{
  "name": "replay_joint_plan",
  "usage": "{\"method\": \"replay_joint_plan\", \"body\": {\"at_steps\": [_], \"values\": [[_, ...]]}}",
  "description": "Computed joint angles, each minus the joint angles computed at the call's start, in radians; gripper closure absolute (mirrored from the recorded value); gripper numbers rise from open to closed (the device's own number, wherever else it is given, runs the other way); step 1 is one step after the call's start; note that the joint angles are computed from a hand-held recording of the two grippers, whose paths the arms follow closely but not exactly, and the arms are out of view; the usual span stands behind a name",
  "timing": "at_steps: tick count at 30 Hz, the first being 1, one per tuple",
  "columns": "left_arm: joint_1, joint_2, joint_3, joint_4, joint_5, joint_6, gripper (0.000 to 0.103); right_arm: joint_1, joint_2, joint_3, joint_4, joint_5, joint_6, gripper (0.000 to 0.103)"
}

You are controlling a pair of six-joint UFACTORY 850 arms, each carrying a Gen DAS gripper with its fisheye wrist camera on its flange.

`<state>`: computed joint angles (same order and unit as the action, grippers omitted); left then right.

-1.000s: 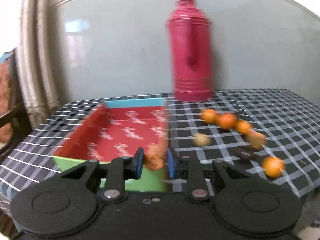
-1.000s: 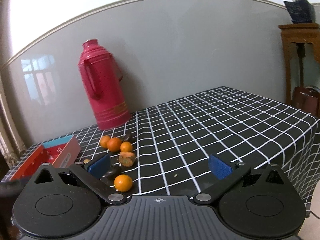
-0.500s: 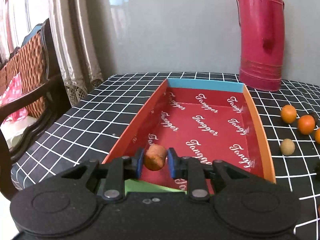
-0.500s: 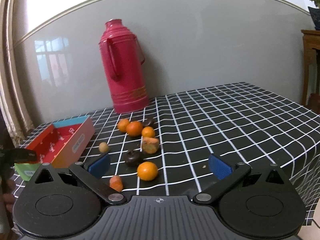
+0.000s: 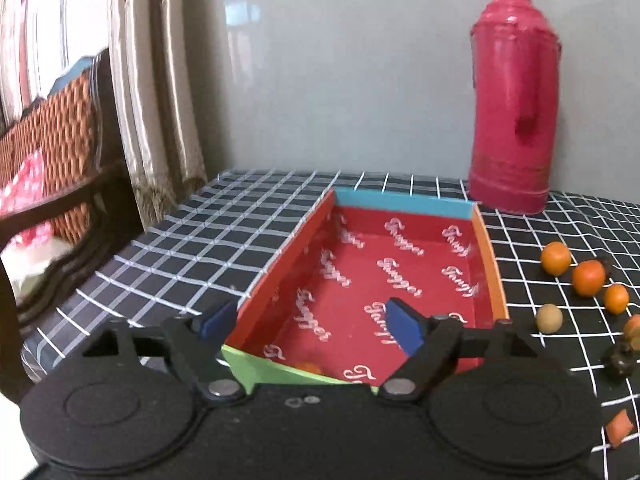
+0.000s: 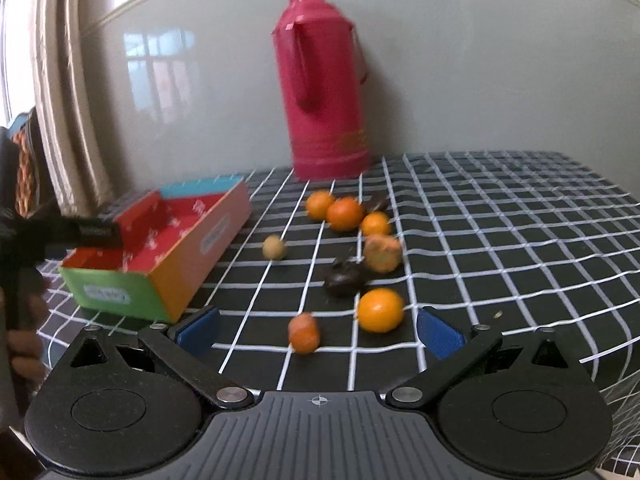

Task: Organize fruits
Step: 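Lower the right gripper onto the other carrot piece and close it, then carry the carrot piece over the box and open the right gripper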

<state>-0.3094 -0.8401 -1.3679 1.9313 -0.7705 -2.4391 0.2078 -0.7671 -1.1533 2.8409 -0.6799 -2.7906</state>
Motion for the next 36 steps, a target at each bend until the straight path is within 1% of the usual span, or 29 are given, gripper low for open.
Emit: {"method": "replay_joint_plan", "body": {"at_steps": [1, 2, 4, 6, 12, 13, 14, 15, 16, 17, 19, 22, 24, 25, 26, 27, 32, 33, 36], "values": [[-0.002, 0.008, 0.012, 0.01, -0.013, -0.014, 0.021, 0.001, -0.006, -0.009, -0.016, 0.01, 0.015, 0.0], [-0.002, 0.017, 0.027, 0.022, -0.023, -0.033, 0.02, 0.0, -0.011, -0.015, -0.036, 0.01, 0.034, 0.0], [0.002, 0.041, 0.061, 0.042, -0.037, -0.069, 0.02, -0.007, -0.019, -0.016, -0.08, -0.03, 0.08, 0.0], [0.008, 0.062, 0.091, 0.043, -0.05, -0.097, 0.019, -0.009, -0.023, -0.015, -0.083, -0.058, 0.091, 0.0], [0.029, 0.103, 0.147, 0.007, -0.109, -0.148, 0.016, 0.001, -0.037, -0.04, -0.092, -0.042, 0.086, 0.0], [0.035, 0.108, 0.153, 0.001, -0.108, -0.151, 0.016, 0.004, -0.04, -0.045, -0.095, -0.039, 0.089, 0.005], [0.041, 0.113, 0.161, 0.002, -0.104, -0.16, 0.016, 0.005, -0.044, -0.048, -0.096, -0.044, 0.089, 0.013], [0.046, 0.117, 0.165, 0.001, -0.102, -0.166, 0.016, 0.006, -0.049, -0.055, -0.104, -0.042, 0.092, 0.039], [0.05, 0.119, 0.166, -0.003, -0.1, -0.167, 0.016, 0.009, -0.054, -0.067, -0.111, -0.019, 0.097, 0.053], [0.053, 0.124, 0.175, -0.002, -0.099, -0.171, 0.016, 0.011, -0.063, -0.085, -0.114, 0.014, 0.109, 0.052], [0.058, 0.13, 0.182, 0.002, -0.095, -0.178, 0.016, 0.008, -0.079, -0.108, -0.133, 0.044, 0.156, 0.053], [0.06, 0.134, 0.19, 0.013, -0.096, -0.183, 0.015, 0.019, -0.086, -0.118, -0.066, 0.063, 0.094, 0.053], [0.057, 0.134, 0.194, 0.018, -0.103, -0.184, 0.015, 0.023, -0.094, -0.131, -0.057, 0.079, 0.079, 0.053], [0.056, 0.134, 0.194, 0.019, -0.106, -0.184, 0.015, 0.026, -0.101, -0.141, -0.051, 0.095, 0.073, 0.056], [0.057, 0.134, 0.194, 0.021, -0.107, -0.184, 0.015, 0.027, -0.109, -0.153, -0.058, 0.114, 0.079, 0.074], [0.057, 0.134, 0.195, 0.022, -0.107, -0.185, 0.015, 0.028, -0.111, -0.155, -0.052, 0.12, 0.074, 0.082], [0.06, 0.139, 0.2, 0.015, -0.097, -0.199, 0.014, 0.033, -0.113, -0.156, -0.023, 0.119, 0.046, 0.082], [0.063, 0.14, 0.201, 0.013, -0.093, -0.202, 0.014, 0.032, -0.111, -0.151, -0.035, 0.107, 0.061, 0.082], [0.069, 0.146, 0.209, 0.005, -0.091, -0.21, 0.014, 0.037, -0.097, -0.128, -0.051, 0.036, 0.056, 0.082]]}}
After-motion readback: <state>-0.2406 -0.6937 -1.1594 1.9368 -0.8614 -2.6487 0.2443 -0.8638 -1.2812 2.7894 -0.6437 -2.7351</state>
